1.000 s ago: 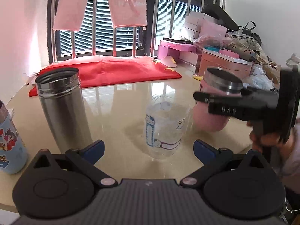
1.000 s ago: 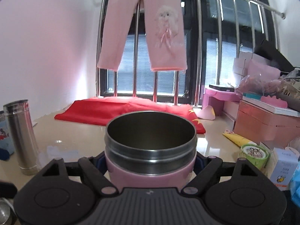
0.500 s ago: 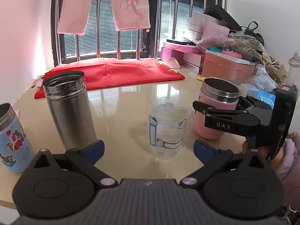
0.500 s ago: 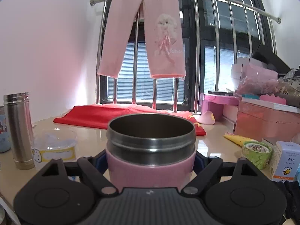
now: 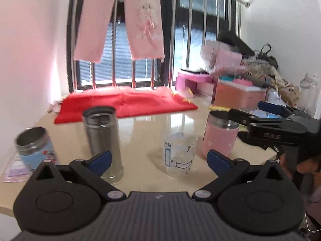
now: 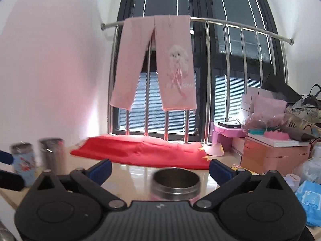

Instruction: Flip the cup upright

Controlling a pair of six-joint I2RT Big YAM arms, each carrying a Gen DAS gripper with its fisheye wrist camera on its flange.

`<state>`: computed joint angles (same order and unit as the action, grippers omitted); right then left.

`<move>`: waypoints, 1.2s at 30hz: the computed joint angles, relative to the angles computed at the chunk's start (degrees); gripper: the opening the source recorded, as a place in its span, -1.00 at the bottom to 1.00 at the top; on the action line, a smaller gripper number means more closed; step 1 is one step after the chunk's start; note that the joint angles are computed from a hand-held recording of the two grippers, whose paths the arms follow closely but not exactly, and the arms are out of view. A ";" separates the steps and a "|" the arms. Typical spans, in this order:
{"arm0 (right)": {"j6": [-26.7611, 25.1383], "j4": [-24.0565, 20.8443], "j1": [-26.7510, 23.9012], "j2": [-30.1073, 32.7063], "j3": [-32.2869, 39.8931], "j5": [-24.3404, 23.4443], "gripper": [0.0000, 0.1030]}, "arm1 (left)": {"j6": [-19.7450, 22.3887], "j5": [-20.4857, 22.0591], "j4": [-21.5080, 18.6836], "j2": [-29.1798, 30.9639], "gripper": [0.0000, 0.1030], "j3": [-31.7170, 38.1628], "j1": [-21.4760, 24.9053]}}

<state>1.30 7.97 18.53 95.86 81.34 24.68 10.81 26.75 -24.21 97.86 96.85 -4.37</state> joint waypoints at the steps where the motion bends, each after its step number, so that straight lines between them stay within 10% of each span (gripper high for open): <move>1: 0.55 -0.66 1.20 -1.61 -0.93 0.30 1.00 | -0.36 0.46 1.10 -1.56 1.00 -1.74 0.64; 15: 7.58 -15.87 20.16 -12.97 -3.61 18.88 1.00 | -4.26 6.21 12.00 -20.78 1.00 -21.30 11.54; 36: 12.68 -20.29 21.31 -14.51 -4.12 21.27 1.00 | -5.61 5.42 12.67 -21.64 1.00 -22.43 11.80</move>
<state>13.97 -12.33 39.83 81.34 77.22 45.96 5.20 32.16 -11.54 76.22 74.42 7.43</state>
